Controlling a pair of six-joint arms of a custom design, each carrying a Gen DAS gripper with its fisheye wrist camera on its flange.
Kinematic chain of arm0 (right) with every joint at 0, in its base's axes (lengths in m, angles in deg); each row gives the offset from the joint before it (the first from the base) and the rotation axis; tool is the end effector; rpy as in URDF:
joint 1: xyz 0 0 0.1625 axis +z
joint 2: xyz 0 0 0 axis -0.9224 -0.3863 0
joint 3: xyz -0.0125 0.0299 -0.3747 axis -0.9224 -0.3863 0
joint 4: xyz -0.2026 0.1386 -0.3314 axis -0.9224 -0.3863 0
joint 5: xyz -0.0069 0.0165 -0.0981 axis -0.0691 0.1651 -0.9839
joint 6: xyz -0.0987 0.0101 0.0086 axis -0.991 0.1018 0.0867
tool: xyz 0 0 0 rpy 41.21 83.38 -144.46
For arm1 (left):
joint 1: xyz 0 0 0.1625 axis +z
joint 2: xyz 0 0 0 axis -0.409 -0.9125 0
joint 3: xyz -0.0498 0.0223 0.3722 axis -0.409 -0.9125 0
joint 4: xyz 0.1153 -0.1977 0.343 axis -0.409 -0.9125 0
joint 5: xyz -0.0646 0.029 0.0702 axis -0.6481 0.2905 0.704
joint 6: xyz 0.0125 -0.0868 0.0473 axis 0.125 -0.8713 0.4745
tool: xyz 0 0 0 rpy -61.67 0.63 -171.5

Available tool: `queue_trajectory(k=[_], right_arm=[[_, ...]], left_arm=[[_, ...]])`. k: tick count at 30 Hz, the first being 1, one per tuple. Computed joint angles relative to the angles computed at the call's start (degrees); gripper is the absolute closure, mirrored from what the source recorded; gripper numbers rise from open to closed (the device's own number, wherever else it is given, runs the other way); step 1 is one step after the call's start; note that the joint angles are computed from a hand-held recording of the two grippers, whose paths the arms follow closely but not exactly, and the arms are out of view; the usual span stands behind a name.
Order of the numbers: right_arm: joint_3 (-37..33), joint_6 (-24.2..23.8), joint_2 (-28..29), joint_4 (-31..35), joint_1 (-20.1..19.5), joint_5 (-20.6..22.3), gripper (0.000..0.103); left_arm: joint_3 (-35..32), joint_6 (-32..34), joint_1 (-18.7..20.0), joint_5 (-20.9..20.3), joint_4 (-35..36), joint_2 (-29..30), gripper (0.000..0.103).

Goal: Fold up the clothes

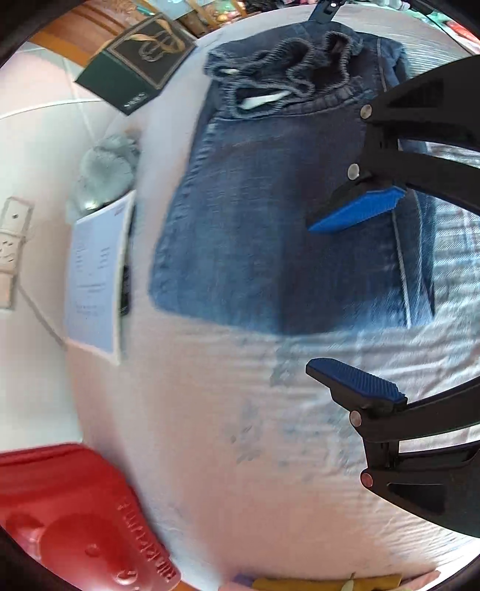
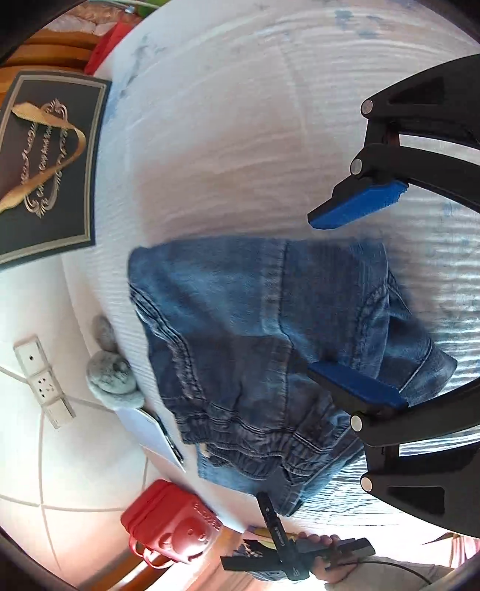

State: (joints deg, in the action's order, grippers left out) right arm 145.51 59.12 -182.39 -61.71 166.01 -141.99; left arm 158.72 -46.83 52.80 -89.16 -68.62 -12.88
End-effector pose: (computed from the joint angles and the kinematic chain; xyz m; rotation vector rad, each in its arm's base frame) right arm 0.1600 -0.4204 0.3398 0.5208 -2.6406 0.4046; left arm -0.2210 -0.3497 0.2430 -0.1754 2.3185 -0.6552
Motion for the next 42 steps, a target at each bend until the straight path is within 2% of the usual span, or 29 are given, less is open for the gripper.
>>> queue_trajectory(k=[2, 6, 8, 12, 14, 15, 17, 18, 19, 22, 24, 26, 29, 32, 34, 35, 38, 40, 42], right_arm=[[0.37, 0.04, 0.51, 0.57, -0.23, -0.27, 0.03], [1.17, 0.61, 0.98, -0.58, -0.35, -1.19, 0.034], [2.05, 0.02, 0.3, -2.81, -0.05, -1.12, 0.035], [4.18, -3.07, -0.62, -10.17, 2.46, -3.5, 0.035], [4.34, -4.22, -0.59, -11.41, 2.71, -2.07, 0.035], [3.76, -3.89, 0.6, -10.03, 2.78, -3.04, 0.035], [2.45, -3.05, 3.11, -7.05, 2.92, -5.05, 0.035], [1.74, -2.57, 4.41, -5.51, 2.98, -6.02, 0.033], [1.84, -3.01, 5.03, -6.08, 3.01, -6.27, 0.026], [1.75, -2.63, 5.78, -6.38, 2.84, -5.28, 0.013], [1.79, -2.02, 5.24, -6.21, 2.29, -3.82, 0.013], [1.97, -0.7, 3.48, -5.85, 1.28, -1.45, 0.017], [2.67, 2.64, -0.49, -6.55, -0.85, -0.04, 0.019], [3.28, 3.47, -5.74, -5.29, -3.66, 0.68, 0.019], [3.16, 3.69, -8.04, -3.87, -5.11, 1.09, 0.019], [3.08, 3.75, -8.61, -3.62, -5.4, 1.0, 0.019], [2.64, 4.01, -9.55, -3.07, -5.82, 1.46, 0.019], [2.22, 4.58, -9.46, -2.41, -5.84, 3.82, 0.019], [1.86, 4.45, -8.8, -2.55, -5.58, 8.23, 0.019]], left_arm=[[-0.17, 0.39, -0.28, -0.48, 0.29, 1.41, 0.033], [0.28, -0.3, -0.82, -1.42, -0.99, 0.73, 0.057], [0.7, -0.76, -0.89, -1.72, -1.39, -0.15, 0.061], [0.82, -0.18, -1.0, -1.45, -1.53, 0.02, 0.063], [0.46, -0.78, -1.55, -0.43, 0.17, 0.92, 0.068], [0.14, -1.41, -1.94, 0.16, 1.19, 1.52, 0.079], [-0.97, -2.62, -2.65, 0.36, 2.24, 2.43, 0.092], [-2.25, -3.85, -3.32, 0.64, 3.4, 3.3, 0.094], [-3.34, -4.03, -4.23, 1.31, 3.86, 4.07, 0.094], [-6.97, -1.52, -8.19, 3.7, 2.21, 6.27, 0.094], [-9.75, 3.64, -10.07, 5.12, -2.79, 9.36, 0.094], [-12.69, 11.1, -11.19, 5.91, -9.89, 13.71, 0.094], [-17.28, 23.78, -10.61, 4.41, -22.89, 22.54, 0.094], [-22.39, 32.14, -7.98, -0.22, -28.33, 31.97, 0.091], [-24.46, 34.36, -5.73, -5.02, -28.01, 36.24, 0.065], [-24.88, 34.73, -4.77, -7.29, -27.32, 37.64, 0.046], [-18.72, 32.83, -5.91, -7.55, -30.4, 33.74, 0.047], [-15.09, 29.64, -7.57, -6.4, -29.8, 28.69, 0.047], [-11.53, 25.39, -9.57, -4.8, -28.02, 22.8, 0.042]])
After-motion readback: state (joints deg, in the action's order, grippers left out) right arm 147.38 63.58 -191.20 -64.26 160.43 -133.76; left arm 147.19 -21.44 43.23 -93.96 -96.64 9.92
